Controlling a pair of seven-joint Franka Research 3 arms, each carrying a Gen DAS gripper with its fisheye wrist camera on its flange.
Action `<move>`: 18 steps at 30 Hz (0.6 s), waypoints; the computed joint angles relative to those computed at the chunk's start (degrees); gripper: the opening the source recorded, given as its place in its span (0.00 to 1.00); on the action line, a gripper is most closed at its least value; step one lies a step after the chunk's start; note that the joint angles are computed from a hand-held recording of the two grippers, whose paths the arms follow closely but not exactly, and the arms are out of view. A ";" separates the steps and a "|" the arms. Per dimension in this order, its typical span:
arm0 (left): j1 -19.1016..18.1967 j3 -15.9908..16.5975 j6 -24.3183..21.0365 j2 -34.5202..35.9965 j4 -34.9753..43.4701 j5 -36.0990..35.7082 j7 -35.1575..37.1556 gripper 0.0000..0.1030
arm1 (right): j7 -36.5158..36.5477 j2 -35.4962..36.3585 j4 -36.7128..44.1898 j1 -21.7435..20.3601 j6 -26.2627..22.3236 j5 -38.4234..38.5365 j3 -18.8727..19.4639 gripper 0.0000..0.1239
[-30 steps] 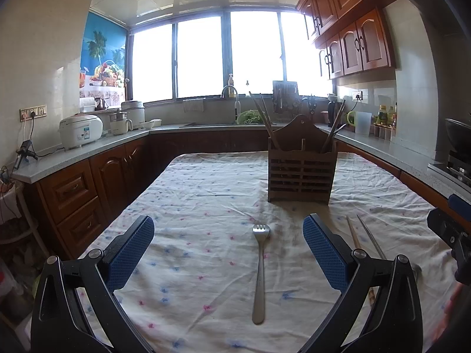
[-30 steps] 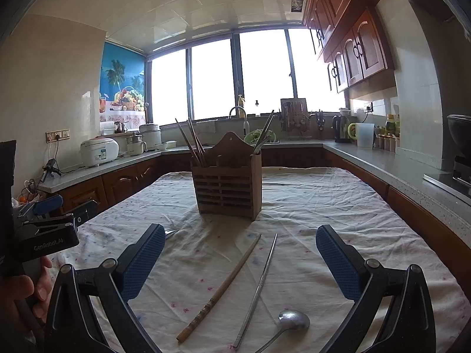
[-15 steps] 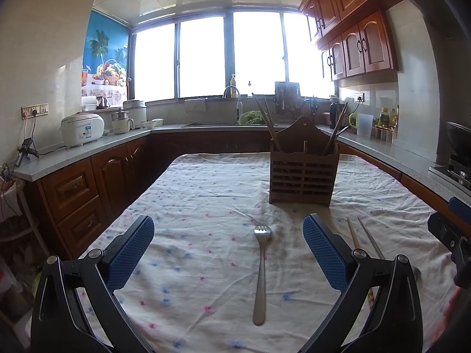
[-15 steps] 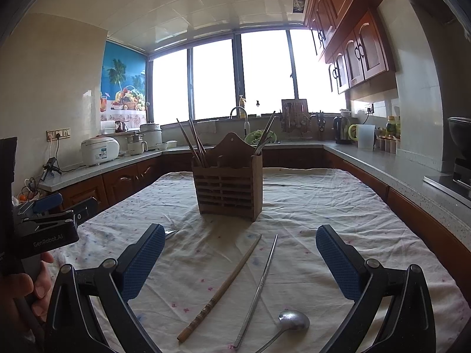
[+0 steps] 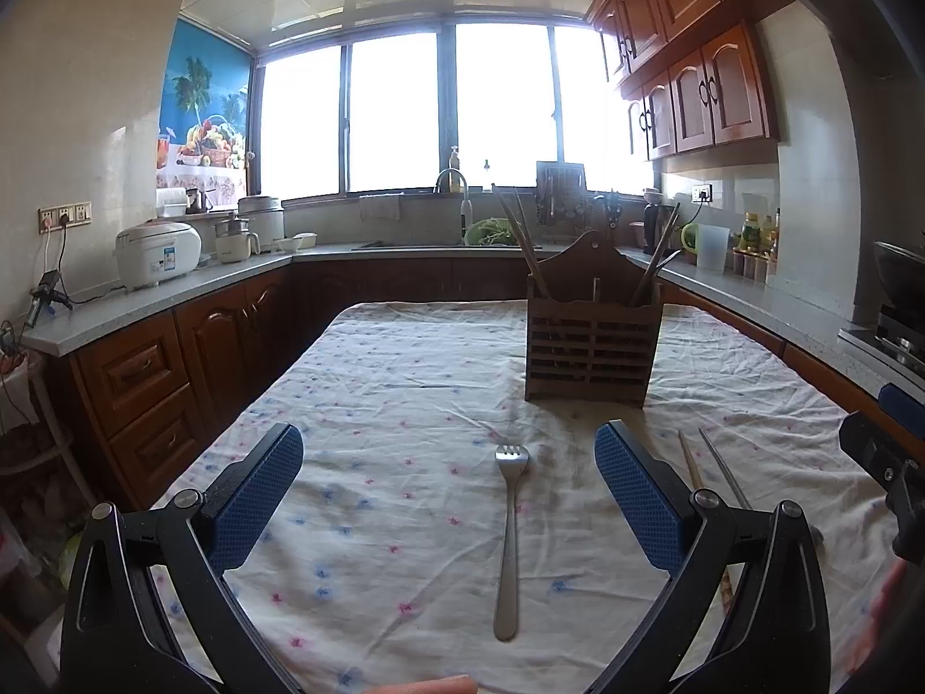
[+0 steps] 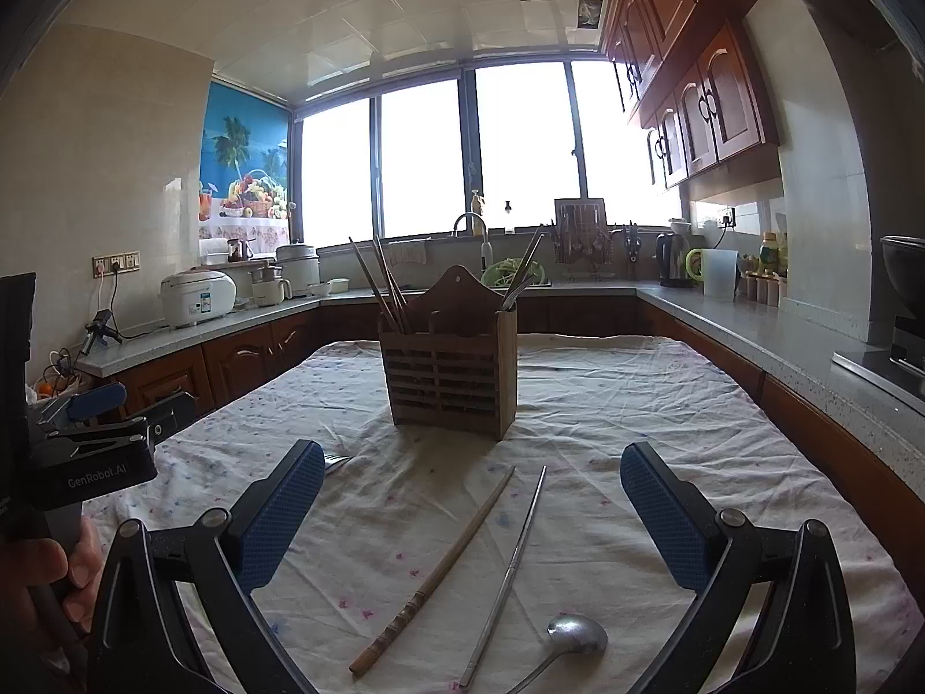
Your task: Organize utensils
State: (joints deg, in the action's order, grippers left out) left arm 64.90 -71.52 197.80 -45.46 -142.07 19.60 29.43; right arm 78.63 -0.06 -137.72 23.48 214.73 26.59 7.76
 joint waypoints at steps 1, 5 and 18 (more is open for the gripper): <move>-0.11 0.16 -0.01 0.09 0.01 0.04 0.06 1.00 | 0.02 0.00 -0.03 -0.02 0.07 -0.08 -0.01 0.83; 0.01 0.06 0.17 0.00 0.08 -0.08 0.16 1.00 | 0.20 -0.15 -0.01 -0.11 -0.06 -0.37 -0.07 0.83; 0.25 -0.34 0.75 -1.02 -0.01 -0.59 0.49 1.00 | 0.02 -0.39 0.04 -0.16 -0.14 -0.31 -0.03 0.83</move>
